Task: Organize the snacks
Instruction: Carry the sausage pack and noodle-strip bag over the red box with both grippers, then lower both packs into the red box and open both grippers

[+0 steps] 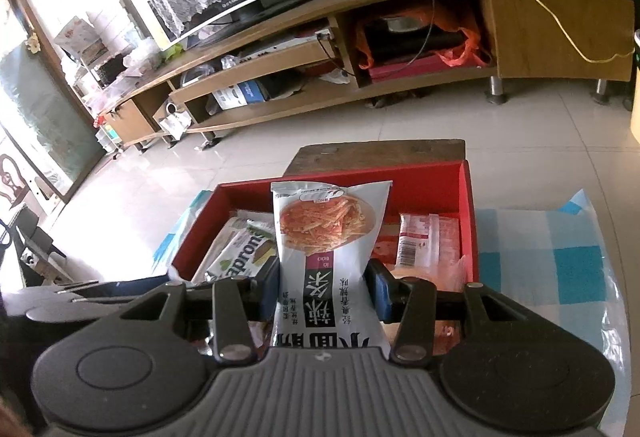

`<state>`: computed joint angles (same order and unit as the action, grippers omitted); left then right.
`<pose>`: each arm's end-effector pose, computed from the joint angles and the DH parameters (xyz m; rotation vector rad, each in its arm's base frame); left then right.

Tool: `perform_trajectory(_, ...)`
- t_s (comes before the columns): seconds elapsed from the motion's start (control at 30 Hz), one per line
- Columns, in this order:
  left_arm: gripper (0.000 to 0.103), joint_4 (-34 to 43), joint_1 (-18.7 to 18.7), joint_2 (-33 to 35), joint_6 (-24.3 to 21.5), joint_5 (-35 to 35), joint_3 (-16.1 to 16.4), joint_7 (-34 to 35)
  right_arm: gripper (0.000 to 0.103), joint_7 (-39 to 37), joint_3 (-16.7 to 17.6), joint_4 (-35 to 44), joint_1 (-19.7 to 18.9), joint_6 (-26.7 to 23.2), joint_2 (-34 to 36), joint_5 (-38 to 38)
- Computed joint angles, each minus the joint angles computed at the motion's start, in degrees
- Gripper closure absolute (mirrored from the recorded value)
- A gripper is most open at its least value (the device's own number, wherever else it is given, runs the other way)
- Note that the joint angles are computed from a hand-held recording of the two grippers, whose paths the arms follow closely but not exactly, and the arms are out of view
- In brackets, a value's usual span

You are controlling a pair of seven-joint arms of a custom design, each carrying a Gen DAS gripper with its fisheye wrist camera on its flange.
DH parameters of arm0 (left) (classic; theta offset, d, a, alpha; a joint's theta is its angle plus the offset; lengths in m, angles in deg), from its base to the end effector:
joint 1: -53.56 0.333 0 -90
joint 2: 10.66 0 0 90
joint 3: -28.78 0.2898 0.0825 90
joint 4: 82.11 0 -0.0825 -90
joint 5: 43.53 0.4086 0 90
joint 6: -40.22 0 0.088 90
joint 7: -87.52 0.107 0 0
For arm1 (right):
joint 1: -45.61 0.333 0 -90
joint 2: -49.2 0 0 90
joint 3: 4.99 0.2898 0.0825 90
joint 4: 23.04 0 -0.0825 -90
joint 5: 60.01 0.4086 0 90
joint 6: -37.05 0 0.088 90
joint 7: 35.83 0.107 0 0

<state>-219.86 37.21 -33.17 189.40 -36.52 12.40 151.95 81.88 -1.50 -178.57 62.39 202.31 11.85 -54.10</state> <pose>0.4204 -0.2804 0.4845 -1.6902 2.1166 -0.6892 0.4027 0.1426 0.4842 -1.4705 1.8255 -0.3361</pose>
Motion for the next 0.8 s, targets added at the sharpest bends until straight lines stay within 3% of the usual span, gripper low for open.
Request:
perform_trajectory(0.17, 0.032, 2.11, 0.49, 3.53, 0.4, 1.08, -0.47, -0.56, 0.058, -1.07, -1.17, 1.21, 0.36, 0.56, 2.48, 0.8)
perform_trajectory(0.27, 0.038, 3.37, 0.32, 5.48, 0.53, 1.11, -0.25, -0.51, 0.058, -1.84, -1.73, 2.11, 0.27, 0.4, 4.05, 1.2)
perform_trajectory(0.5, 0.038, 5.08, 0.85, 7.77, 1.68, 4.33, -0.75, -2.83, 0.058, -1.22, -0.12, 3.49, -2.14, -0.57, 6.19, -0.29)
perform_trajectory(0.8, 0.029, 5.27, 0.68, 7.71, 1.2, 4.3, -0.06, -3.61, 0.053, -1.93, -0.52, 4.61, -2.16, -0.68, 7.64, -0.1)
